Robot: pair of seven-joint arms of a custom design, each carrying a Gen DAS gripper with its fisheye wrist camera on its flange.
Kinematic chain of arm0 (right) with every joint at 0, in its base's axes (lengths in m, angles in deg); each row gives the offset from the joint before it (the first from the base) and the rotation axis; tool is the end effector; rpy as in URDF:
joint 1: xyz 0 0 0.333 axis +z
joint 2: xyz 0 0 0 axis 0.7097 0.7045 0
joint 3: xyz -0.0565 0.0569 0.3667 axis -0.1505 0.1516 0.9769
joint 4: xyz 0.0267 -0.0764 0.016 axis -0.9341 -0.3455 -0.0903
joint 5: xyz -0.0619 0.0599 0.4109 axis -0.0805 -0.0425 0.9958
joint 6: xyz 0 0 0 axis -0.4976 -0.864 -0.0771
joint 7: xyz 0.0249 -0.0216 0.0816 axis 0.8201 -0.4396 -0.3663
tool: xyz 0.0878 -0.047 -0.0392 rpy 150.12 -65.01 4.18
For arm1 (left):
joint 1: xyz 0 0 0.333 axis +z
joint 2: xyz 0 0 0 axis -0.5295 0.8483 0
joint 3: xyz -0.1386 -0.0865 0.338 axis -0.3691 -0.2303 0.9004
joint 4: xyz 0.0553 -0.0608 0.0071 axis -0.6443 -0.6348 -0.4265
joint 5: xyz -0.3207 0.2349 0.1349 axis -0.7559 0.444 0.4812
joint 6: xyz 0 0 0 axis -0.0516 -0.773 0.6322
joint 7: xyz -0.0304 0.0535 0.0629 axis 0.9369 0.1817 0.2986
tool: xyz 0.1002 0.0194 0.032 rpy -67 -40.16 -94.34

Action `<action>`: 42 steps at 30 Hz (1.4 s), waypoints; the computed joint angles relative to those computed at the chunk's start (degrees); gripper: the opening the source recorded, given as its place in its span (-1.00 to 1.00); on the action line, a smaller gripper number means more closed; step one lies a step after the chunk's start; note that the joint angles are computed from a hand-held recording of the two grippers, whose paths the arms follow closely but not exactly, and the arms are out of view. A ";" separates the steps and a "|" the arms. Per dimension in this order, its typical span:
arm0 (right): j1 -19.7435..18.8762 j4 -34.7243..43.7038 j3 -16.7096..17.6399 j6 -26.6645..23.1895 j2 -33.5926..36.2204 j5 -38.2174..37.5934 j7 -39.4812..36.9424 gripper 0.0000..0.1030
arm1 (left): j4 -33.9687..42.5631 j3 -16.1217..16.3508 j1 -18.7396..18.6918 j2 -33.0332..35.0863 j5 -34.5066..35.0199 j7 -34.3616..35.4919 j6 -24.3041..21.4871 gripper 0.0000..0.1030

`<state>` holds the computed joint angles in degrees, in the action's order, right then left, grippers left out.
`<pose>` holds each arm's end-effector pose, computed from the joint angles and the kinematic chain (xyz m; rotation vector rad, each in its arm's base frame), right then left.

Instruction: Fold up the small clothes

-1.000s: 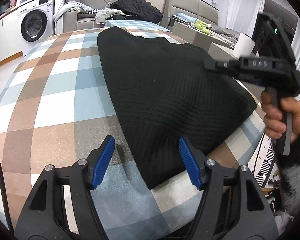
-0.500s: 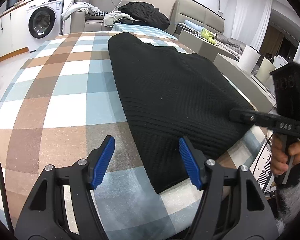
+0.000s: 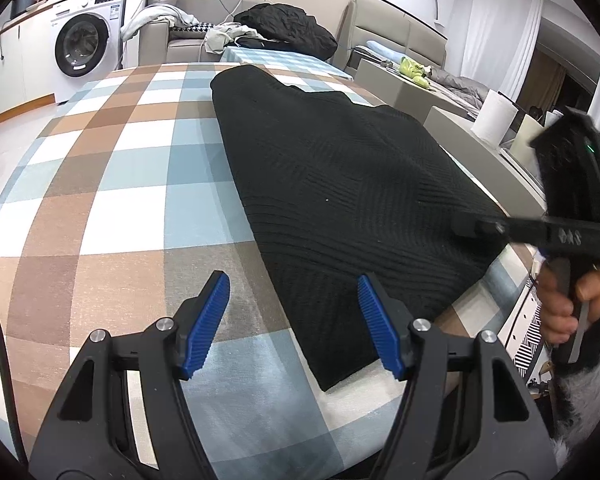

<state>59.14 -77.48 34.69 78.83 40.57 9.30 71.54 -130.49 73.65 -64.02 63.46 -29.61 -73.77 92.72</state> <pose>0.7253 0.2821 0.4523 -1.9336 1.2743 0.1388 0.6634 -0.5027 0.4392 -1.9013 1.7349 -0.9786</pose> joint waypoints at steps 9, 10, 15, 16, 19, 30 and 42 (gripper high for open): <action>3.48 17.80 -4.11 -3.51 11.44 -10.32 16.89 -0.77 | 0.05 -0.27 0.28 0.28 -0.82 0.50 -0.03 0.24; 3.21 17.83 -3.36 -2.38 11.43 -11.28 16.63 -0.80 | -0.14 -0.17 0.28 0.17 -0.76 0.38 0.15 0.24; 1.58 9.16 0.10 8.71 5.91 -5.89 8.22 -0.81 | -0.77 -0.01 0.49 -0.22 -0.65 -0.38 0.74 0.24; 2.97 9.00 -1.84 8.71 5.91 -8.44 10.27 -0.80 | -0.79 0.08 0.38 -0.27 -0.59 -0.56 0.51 0.24; 2.79 10.04 -3.03 3.04 6.71 -11.18 15.14 -0.70 | -0.95 0.22 0.25 -0.44 -0.35 -1.26 0.17 0.24; -2.73 -5.18 2.38 2.38 -2.66 6.38 -4.52 0.09 | -0.34 -0.17 0.21 -0.08 -0.47 -0.43 -0.79 0.25; -2.72 -4.43 2.75 0.04 -1.90 16.37 -12.39 0.73 | 0.28 0.02 -0.01 0.48 -0.54 -0.95 -1.36 0.27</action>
